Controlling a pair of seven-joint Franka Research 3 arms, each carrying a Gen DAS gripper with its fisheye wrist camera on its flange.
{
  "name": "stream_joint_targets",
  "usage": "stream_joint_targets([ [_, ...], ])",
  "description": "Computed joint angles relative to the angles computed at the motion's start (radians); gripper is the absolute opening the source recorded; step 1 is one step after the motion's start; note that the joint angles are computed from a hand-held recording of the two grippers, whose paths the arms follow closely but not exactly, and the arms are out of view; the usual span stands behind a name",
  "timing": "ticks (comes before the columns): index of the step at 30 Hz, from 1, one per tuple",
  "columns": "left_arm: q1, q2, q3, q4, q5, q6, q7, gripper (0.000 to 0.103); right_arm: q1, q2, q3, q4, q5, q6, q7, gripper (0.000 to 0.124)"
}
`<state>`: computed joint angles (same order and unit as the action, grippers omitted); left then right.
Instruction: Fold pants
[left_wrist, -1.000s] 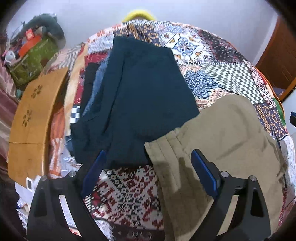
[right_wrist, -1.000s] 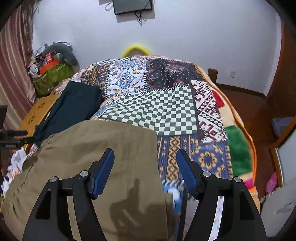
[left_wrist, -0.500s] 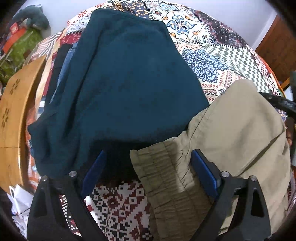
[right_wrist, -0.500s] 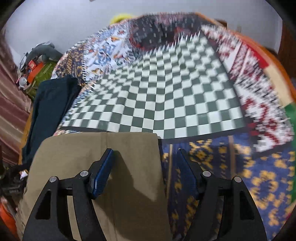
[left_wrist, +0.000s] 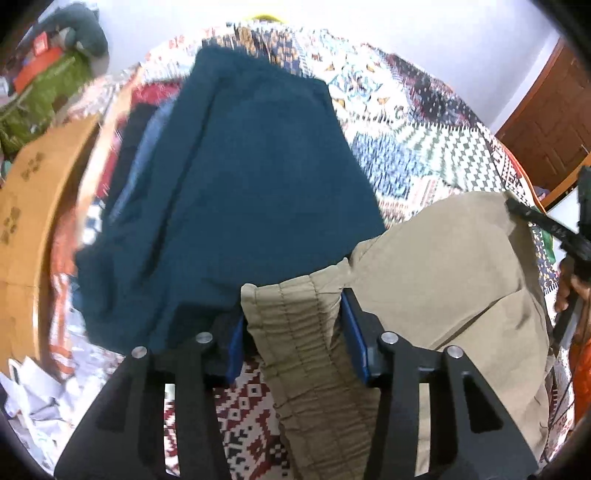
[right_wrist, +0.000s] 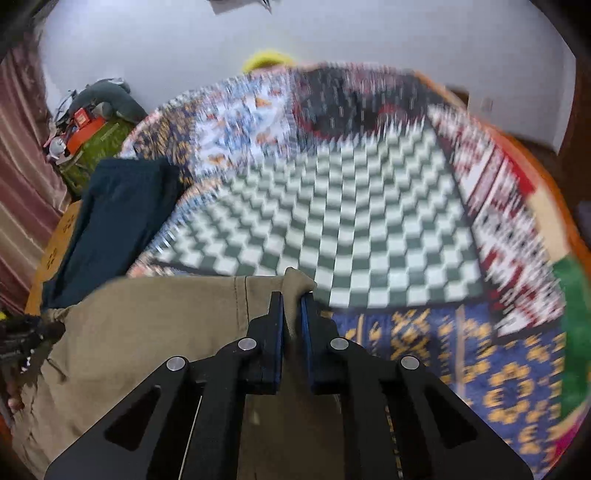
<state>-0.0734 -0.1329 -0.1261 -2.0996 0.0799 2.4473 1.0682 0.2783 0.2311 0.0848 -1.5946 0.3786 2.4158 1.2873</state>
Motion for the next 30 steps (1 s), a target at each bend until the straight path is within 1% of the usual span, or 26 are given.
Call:
stream_joint_targets([
  [3,0.009,-0.036,-0.017,0.021,0.099,-0.018,-0.049,0.046,0.009,-0.025,-0.003,0.026,-0.031,0.028,-0.009,0.007],
  [4,0.013,-0.053,-0.026,0.036,0.146,-0.023,-0.073,0.045,0.014,-0.036,-0.004,0.033,-0.048,0.044,-0.007,0.007],
  [7,0.02,-0.092,-0.037,0.074,0.222,-0.028,-0.123,0.045,0.028,-0.068,-0.008,0.05,-0.085,0.111,0.023,0.006],
  [10,0.016,-0.099,-0.042,0.124,0.257,-0.042,-0.138,0.045,0.039,-0.093,-0.008,0.081,-0.122,0.156,0.058,0.006],
  [14,-0.002,-0.14,-0.037,0.113,0.251,-0.045,-0.103,0.045,0.036,-0.138,-0.004,0.081,-0.123,0.153,0.045,0.006],
  [17,-0.018,-0.191,-0.034,0.065,0.23,-0.047,-0.08,0.045,0.027,-0.205,-0.001,0.01,-0.077,0.153,-0.002,0.006],
  [23,-0.055,-0.301,-0.041,-0.04,0.199,-0.055,-0.032,0.045,0.025,-0.378,-0.016,-0.208,0.036,0.175,-0.1,0.006],
  [27,-0.081,-0.377,-0.053,-0.117,0.19,-0.063,-0.01,0.045,0.031,-0.498,-0.027,-0.344,0.063,0.176,-0.14,0.006],
  [30,-0.098,-0.427,-0.064,-0.171,0.183,-0.074,-0.019,0.045,0.04,-0.59,-0.039,-0.447,0.087,0.159,-0.159,0.006],
])
